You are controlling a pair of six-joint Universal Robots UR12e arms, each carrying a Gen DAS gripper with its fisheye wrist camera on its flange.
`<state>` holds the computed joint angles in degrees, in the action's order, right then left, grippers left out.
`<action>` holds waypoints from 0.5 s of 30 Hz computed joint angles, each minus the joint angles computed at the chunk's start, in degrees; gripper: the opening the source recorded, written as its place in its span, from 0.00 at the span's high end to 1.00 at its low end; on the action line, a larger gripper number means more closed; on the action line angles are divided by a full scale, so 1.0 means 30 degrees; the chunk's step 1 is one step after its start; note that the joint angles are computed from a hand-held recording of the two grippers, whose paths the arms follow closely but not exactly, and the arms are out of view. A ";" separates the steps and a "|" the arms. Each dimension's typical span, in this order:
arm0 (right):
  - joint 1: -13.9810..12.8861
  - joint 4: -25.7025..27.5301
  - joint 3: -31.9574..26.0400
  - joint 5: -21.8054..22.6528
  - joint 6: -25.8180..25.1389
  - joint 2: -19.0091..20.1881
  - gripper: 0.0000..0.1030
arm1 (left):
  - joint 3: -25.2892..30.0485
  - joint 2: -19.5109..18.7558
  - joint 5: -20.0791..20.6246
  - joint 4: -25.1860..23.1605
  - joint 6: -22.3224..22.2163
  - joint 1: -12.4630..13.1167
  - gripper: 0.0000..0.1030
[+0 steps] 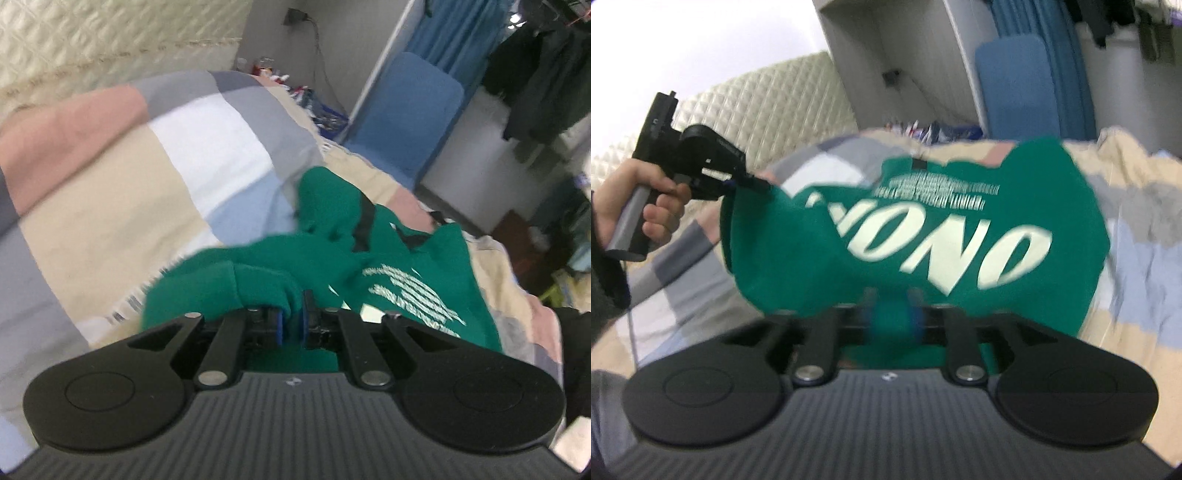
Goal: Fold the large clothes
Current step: 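Lift the hoodie with both grippers and shake it out above the bed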
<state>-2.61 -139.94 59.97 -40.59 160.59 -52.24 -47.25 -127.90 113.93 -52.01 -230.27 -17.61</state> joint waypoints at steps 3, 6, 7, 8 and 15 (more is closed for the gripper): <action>0.0164 0.1612 0.0214 0.0083 -0.1506 -0.0235 0.35 | -0.1782 0.0401 -0.0470 0.2635 0.0370 -0.0032 0.51; 0.0487 0.1205 0.0711 -0.0597 -0.3295 -0.0487 0.34 | -0.3373 0.0843 -0.0265 0.4414 -0.0015 -0.0163 0.40; 0.0607 0.0837 0.0944 -0.1058 -0.3862 -0.0584 0.27 | -0.3847 0.1004 -0.0283 0.4889 -0.0214 -0.0187 0.39; 0.0757 0.0342 0.1204 -0.1766 -0.4451 -0.0672 0.24 | -0.4376 0.1170 -0.0183 0.5487 -0.0571 -0.0234 0.36; 0.1654 -0.2501 0.2246 -0.7032 -0.8562 -0.0661 0.23 | -0.6413 0.1687 0.0480 0.7359 -0.2548 -0.0466 0.31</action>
